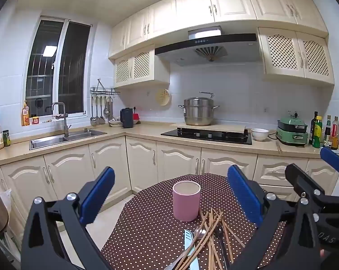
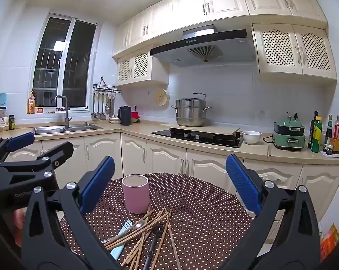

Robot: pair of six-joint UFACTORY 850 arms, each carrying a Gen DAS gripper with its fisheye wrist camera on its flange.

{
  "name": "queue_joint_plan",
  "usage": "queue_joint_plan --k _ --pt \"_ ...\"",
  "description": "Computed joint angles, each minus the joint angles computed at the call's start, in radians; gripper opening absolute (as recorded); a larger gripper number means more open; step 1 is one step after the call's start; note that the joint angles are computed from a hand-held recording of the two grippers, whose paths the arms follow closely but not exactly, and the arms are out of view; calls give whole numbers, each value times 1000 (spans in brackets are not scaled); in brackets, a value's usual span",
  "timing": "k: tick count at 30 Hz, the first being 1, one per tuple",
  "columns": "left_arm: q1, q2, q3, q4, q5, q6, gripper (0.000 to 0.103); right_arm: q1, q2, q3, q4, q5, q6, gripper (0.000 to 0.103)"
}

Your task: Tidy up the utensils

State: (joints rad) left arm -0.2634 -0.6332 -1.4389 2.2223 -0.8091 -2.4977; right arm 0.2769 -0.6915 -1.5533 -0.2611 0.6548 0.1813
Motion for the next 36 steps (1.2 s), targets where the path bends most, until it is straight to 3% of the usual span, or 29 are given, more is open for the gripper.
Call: queue_joint_plan --k 36 --pt "3 4 5 1 5 -2 98 -1 -9 -2 -5 0 14 97"
